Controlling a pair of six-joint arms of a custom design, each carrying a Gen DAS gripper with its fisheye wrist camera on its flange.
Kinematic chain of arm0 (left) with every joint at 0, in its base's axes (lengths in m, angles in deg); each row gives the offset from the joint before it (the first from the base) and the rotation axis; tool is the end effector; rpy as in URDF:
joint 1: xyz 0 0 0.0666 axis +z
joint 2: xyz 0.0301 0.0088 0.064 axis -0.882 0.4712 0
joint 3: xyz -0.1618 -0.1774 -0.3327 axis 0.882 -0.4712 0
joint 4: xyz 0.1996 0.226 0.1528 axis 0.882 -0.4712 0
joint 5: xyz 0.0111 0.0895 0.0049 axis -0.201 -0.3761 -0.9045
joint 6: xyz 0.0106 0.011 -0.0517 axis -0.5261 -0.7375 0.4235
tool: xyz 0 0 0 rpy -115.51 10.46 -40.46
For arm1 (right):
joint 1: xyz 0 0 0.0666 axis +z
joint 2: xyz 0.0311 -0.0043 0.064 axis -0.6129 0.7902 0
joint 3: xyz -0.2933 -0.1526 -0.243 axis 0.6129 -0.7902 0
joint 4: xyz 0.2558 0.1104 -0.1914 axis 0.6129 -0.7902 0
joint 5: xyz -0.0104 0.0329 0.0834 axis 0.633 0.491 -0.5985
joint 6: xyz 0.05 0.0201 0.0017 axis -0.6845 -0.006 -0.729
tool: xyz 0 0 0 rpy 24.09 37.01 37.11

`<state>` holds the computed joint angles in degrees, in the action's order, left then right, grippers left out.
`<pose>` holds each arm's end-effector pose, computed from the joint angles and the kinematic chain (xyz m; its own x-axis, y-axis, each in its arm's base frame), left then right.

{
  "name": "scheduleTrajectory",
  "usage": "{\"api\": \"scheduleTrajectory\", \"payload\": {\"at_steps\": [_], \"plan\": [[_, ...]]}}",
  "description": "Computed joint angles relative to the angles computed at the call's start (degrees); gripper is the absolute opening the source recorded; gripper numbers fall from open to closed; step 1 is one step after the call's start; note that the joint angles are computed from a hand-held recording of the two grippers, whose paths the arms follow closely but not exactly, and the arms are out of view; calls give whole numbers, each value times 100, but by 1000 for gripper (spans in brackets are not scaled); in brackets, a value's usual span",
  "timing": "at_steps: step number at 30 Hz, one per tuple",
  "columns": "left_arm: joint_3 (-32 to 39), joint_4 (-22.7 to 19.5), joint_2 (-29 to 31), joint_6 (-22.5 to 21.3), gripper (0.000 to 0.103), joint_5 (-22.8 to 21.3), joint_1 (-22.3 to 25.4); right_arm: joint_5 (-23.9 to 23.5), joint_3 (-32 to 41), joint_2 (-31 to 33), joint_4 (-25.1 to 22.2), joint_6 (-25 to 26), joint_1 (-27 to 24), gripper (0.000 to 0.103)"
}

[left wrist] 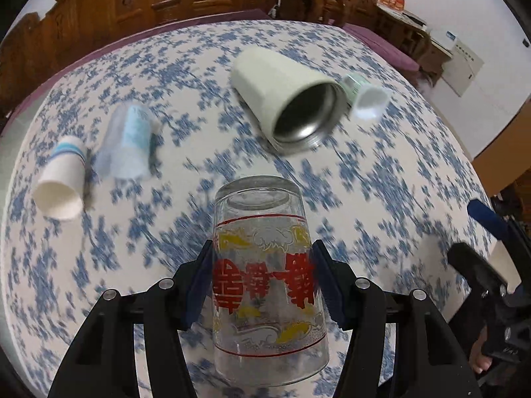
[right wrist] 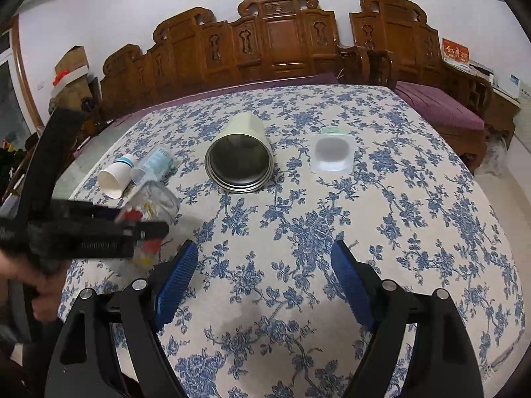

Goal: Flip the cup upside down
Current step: 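Lift the glass jar with the right tool and rotate it upright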

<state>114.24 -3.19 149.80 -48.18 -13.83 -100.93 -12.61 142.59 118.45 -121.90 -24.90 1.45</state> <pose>0.3373 -0.2685 0.3905 -0.8869 0.1371 -0.4412 0.2006 0.9745 -0.1004 0.2877 0.2250 0.3916 -0.7028 -0.0543 -0.7093 -0.2371 0.9579 0.1617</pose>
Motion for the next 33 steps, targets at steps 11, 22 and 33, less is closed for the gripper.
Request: {"api": "scheduleTrajectory", "payload": {"at_steps": [11, 22, 33], "plan": [[-482, 368, -63, 222, 56, -35, -173, 125, 3, -49, -196, -21, 58, 84], [-930, 583, -1107, 99, 85, -749, -115, 130, 504, 270, -436, 49, 349, 84], [-1526, 848, -1993, 37, 94, -1329, 112, -883, 1446, 1193, -923, -153, 516, 84]]}}
